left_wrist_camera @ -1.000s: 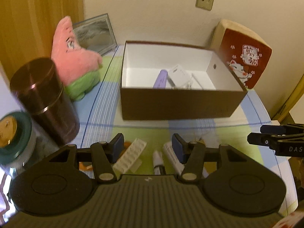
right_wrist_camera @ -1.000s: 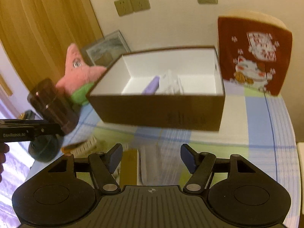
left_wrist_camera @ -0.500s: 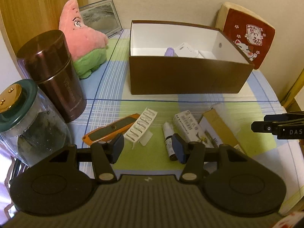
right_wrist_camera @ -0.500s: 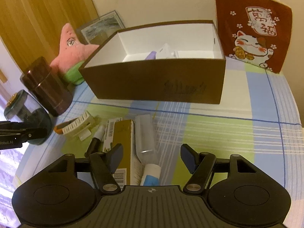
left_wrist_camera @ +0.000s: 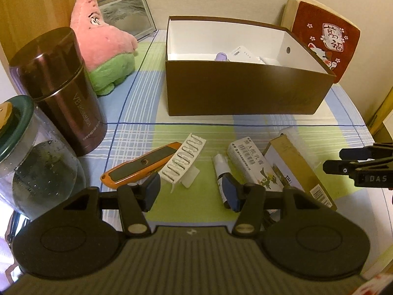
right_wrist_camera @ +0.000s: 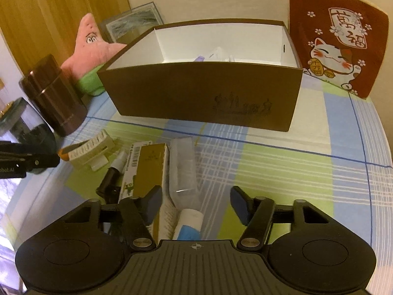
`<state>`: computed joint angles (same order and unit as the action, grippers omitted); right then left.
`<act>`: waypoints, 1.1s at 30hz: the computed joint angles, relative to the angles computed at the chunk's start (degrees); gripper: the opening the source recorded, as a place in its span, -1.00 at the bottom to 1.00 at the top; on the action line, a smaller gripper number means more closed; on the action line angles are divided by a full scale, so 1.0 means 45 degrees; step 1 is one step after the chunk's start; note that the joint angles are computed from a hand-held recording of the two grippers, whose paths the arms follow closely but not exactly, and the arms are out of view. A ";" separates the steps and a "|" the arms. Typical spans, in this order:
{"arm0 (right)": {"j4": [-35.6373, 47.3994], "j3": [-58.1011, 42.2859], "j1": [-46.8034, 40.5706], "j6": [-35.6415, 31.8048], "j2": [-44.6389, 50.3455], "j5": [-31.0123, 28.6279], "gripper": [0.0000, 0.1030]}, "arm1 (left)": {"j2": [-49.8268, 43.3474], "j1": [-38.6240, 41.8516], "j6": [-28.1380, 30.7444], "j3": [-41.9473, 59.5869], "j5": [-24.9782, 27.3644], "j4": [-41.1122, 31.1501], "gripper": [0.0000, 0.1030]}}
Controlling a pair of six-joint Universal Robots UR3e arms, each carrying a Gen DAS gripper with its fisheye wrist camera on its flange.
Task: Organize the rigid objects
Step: 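Grasp white pill blister tray with left tool while right tool grips clear case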
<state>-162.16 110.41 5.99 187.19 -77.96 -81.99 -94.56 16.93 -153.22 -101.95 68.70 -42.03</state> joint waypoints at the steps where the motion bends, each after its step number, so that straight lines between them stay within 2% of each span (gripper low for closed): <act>1: 0.0029 -0.0085 0.0017 -0.0065 0.0135 -0.0018 0.01 | -0.0129 -0.0055 -0.0016 0.0063 0.0054 0.0065 0.00; 15: 0.0423 -0.1742 0.0370 -0.0648 0.1885 -0.0287 -0.12 | -0.1861 -0.0456 0.0247 0.1181 0.0590 0.0403 -0.01; 18: 0.0487 -0.2170 0.0477 -0.0829 0.2316 -0.0398 -0.20 | -0.2406 -0.0673 0.0400 0.1509 0.0836 0.0580 -0.02; 21: 0.0544 -0.2474 0.0557 -0.1054 0.2597 -0.0384 -0.44 | -0.3046 -0.0915 0.0611 0.1932 0.1105 0.0728 -0.03; 24: 0.0421 -0.2479 0.0607 -0.1138 0.2650 -0.0485 -0.47 | -0.3593 -0.1052 0.0764 0.2345 0.1225 0.0684 -0.03; 26: 0.0419 -0.2468 0.0605 -0.1151 0.2644 -0.0539 -0.47 | -0.3943 -0.1133 0.0833 0.2589 0.1300 0.0670 -0.14; 30: 0.0496 -0.2379 0.0558 -0.1030 0.2522 -0.0862 -0.47 | -0.4526 -0.1339 0.0786 0.2966 0.1502 0.0763 -0.22; 32: 0.0569 -0.2304 0.0509 -0.0975 0.2417 -0.0982 -0.47 | -0.4800 -0.1420 0.0575 0.3288 0.1617 0.0451 -0.46; 33: 0.0603 -0.2229 0.0473 -0.0977 0.2329 -0.1026 -0.47 | -0.4850 -0.1390 0.0486 0.3463 0.1505 0.0064 -0.52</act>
